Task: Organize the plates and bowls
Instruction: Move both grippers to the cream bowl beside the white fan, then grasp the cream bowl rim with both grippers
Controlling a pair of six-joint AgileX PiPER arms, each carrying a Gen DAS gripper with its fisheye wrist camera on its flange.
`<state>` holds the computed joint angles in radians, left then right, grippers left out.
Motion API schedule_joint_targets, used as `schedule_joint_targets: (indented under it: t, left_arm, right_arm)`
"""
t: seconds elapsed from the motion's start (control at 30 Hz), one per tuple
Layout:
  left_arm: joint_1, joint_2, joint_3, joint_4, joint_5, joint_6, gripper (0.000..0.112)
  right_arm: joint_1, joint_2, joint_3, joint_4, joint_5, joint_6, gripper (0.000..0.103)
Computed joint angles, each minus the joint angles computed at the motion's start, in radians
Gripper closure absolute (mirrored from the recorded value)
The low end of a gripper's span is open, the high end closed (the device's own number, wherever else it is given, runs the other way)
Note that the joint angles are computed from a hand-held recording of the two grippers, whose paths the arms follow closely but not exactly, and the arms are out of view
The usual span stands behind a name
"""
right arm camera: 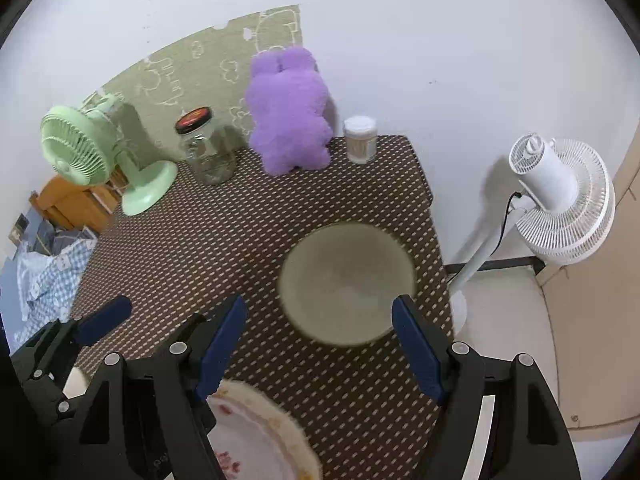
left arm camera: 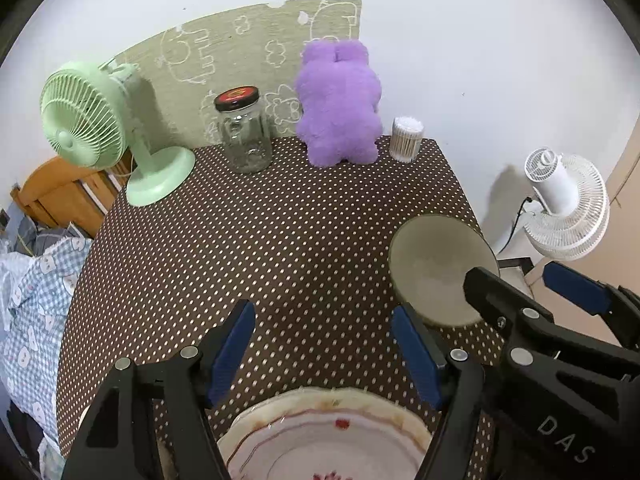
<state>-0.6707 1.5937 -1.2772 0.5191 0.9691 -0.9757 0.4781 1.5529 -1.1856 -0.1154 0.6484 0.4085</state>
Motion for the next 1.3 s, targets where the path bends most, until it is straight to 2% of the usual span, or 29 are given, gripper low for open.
schedule_joint_targets:
  t: [0.13,0.27,0.33,0.37,0.57,0.63,0.77,0.97,1.13,1.2,1.3]
  left_arm:
    - [0.016,0.090,-0.069,-0.011,-0.023,0.003,0.042]
    - [0.046,0.181,-0.136,-0.060,-0.065,0.041,0.044]
    - [0.053,0.227,-0.171,-0.070,-0.069,0.049,0.046]
    - [0.057,0.251,-0.186,-0.073,-0.074,0.051,0.046]
    - [0.076,0.356,-0.267,-0.115,-0.083,0.084,0.053]
    - [0.079,0.387,-0.290,-0.127,-0.085,0.100,0.060]
    - [0.077,0.431,-0.321,-0.144,-0.096,0.135,0.067]
    - [0.075,0.492,-0.378,-0.166,-0.092,0.163,0.075]
    - [0.080,0.515,-0.397,-0.175,-0.093,0.178,0.083]
    - [0.079,0.525,-0.409,-0.178,-0.091,0.181,0.084]
    - [0.079,0.527,-0.408,-0.179,-0.092,0.185,0.085]
  right_arm:
    - [-0.072,0.054,-0.014,0.066,-0.044,-0.083,0.025]
    - [-0.116,0.113,-0.039,0.069,-0.067,-0.092,0.025]
    - [-0.131,0.146,-0.056,0.060,-0.075,-0.094,0.027]
    - [-0.139,0.166,-0.067,0.066,-0.078,-0.105,0.031]
    - [-0.176,0.259,-0.109,0.099,-0.094,-0.138,0.035]
    - [-0.186,0.285,-0.116,0.106,-0.100,-0.147,0.039]
    - [-0.195,0.322,-0.128,0.123,-0.101,-0.160,0.041]
    - [-0.214,0.366,-0.149,0.165,-0.095,-0.201,0.053]
    - [-0.219,0.399,-0.178,0.187,-0.076,-0.224,0.067]
    - [-0.221,0.409,-0.190,0.209,-0.063,-0.244,0.076]
    - [-0.217,0.415,-0.199,0.214,-0.056,-0.252,0.077]
